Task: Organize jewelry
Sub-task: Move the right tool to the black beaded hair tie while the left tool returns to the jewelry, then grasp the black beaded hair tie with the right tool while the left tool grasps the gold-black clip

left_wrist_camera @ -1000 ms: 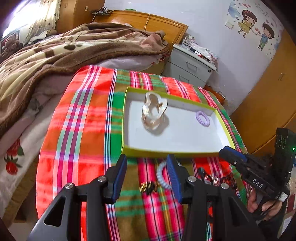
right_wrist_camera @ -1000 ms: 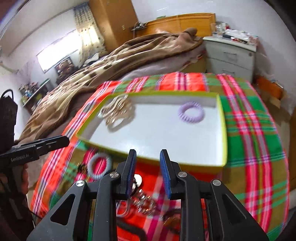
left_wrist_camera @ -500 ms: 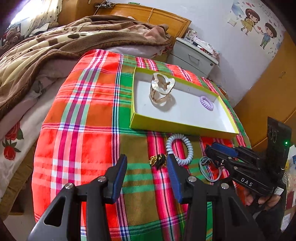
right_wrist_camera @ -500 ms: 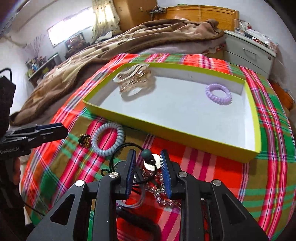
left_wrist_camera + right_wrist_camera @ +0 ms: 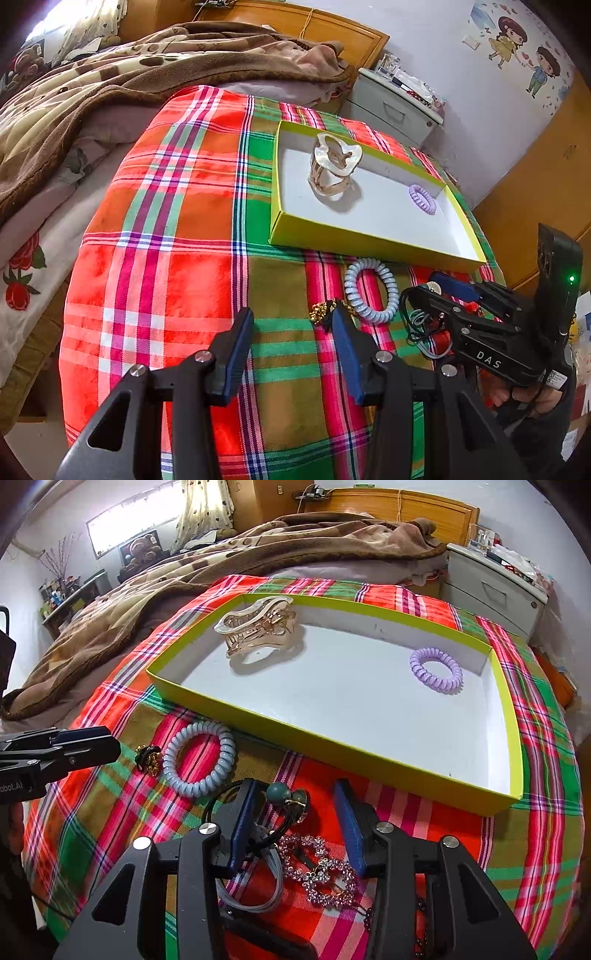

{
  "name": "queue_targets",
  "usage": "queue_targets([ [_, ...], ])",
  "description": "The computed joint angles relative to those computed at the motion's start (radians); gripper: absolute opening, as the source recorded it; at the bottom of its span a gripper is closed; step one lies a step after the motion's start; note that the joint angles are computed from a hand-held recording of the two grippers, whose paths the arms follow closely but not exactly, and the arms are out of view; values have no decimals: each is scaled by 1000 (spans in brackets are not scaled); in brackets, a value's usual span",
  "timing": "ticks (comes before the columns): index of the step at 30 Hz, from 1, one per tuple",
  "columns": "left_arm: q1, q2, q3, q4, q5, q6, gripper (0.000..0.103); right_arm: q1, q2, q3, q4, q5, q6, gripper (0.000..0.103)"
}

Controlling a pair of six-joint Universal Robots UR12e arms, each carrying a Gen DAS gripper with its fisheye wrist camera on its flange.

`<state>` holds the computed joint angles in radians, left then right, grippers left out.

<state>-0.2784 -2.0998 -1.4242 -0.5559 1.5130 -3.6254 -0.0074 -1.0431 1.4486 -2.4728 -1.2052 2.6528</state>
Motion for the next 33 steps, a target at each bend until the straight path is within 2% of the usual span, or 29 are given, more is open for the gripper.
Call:
queue_targets([
  [3, -2, -2, 3, -6, 0, 5, 46, 1, -2, 5, -11, -8, 4, 25],
  [7, -4, -7, 10, -18, -4, 12, 46, 1, -7, 18, -32, -10, 9, 22],
  [10, -5, -10, 15, -29, -2, 17, 46, -2, -11, 23, -49, -5, 22, 15],
  [16, -15, -21, 34, -45, 17, 67, 46, -18, -20, 31, -83, 40, 67, 15],
  [20, -30, -31, 52, -59, 61, 143, 46, -31, -27, 37, -106, 76, 107, 15],
  [24, -35, -41, 65, -61, 70, 160, 46, -40, -38, 46, -129, 103, 126, 15],
  [29, -44, -57, 90, -77, 112, 191, 46, -47, -46, 56, -159, 131, 146, 15],
  [33, -60, -71, 112, -100, 179, 236, 46, -50, -49, 59, -170, 145, 152, 15],
])
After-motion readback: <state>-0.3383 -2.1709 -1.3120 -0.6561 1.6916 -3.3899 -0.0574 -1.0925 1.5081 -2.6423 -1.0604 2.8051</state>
